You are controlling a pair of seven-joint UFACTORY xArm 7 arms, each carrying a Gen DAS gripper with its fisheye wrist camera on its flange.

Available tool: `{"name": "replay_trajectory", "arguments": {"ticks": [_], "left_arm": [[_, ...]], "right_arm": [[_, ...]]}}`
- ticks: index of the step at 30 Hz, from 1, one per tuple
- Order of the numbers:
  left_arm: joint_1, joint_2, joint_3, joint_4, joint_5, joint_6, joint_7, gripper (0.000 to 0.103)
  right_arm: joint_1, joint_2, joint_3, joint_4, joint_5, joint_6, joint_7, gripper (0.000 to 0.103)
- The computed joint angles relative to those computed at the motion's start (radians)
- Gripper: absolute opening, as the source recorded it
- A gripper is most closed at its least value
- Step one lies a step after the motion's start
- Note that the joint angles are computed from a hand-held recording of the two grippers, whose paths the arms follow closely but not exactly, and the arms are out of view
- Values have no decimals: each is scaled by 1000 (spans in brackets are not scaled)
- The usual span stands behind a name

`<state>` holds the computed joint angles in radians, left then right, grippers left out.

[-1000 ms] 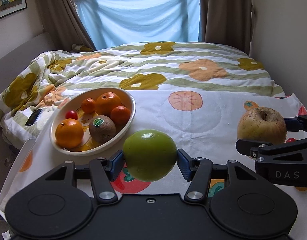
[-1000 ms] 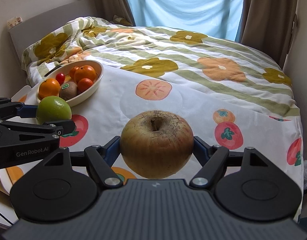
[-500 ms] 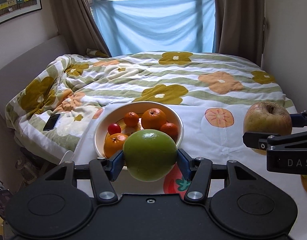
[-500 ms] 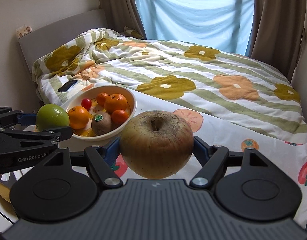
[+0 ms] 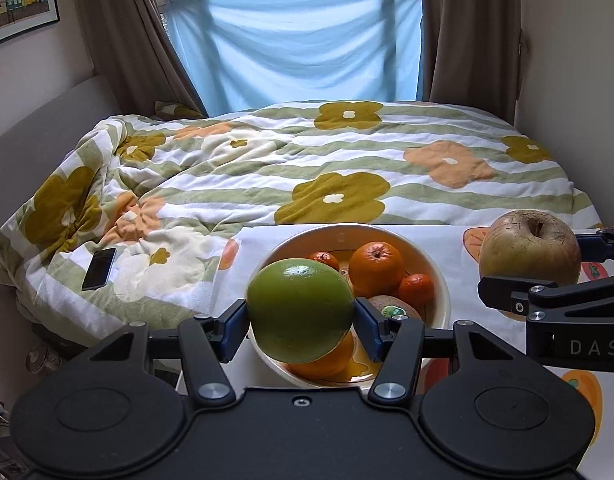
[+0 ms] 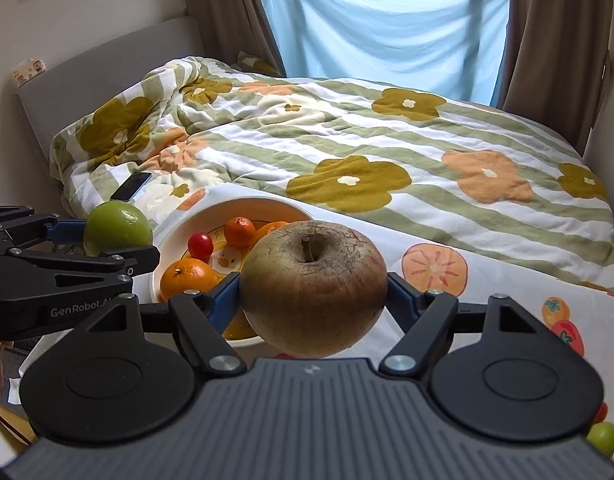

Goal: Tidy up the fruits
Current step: 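Carry both apples into the duck bowl and open the left then right tool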

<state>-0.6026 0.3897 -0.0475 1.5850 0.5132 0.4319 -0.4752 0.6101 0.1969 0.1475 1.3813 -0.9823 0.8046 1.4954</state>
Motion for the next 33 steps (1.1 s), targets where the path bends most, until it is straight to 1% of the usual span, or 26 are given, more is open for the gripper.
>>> {"name": "replay_trajectory", "arguments": {"ticks": [4, 10, 15, 19, 23, 28, 31, 32, 33], "left_arm": [[65, 52, -38, 56, -94, -5, 136, 61], [117, 148, -69, 170, -231, 16, 325, 61], [133, 251, -83, 309, -327, 68, 462, 61], [134, 360, -90, 467, -385, 129, 560, 61], [121, 476, -86, 647, -429, 214, 638, 61], [103, 592, -76, 835, -475, 309, 705, 61], [95, 641, -70, 920, -499, 366, 727, 62], [95, 652, -69, 936, -507, 374, 733, 62], [95, 638, -65, 911, -511, 356, 737, 63]], "right_arm": [[20, 100, -16, 118, 16, 29, -22, 91], [67, 220, -73, 264, 65, 60, -53, 91], [95, 286, -117, 343, 112, 80, -74, 91], [108, 332, -144, 402, 144, 107, -88, 91], [117, 363, -163, 443, 170, 132, -98, 91], [123, 380, -180, 466, 191, 154, -101, 91], [126, 386, -184, 474, 197, 166, -97, 91], [127, 386, -185, 475, 198, 168, -96, 91], [127, 387, -186, 477, 199, 171, -97, 91]]}}
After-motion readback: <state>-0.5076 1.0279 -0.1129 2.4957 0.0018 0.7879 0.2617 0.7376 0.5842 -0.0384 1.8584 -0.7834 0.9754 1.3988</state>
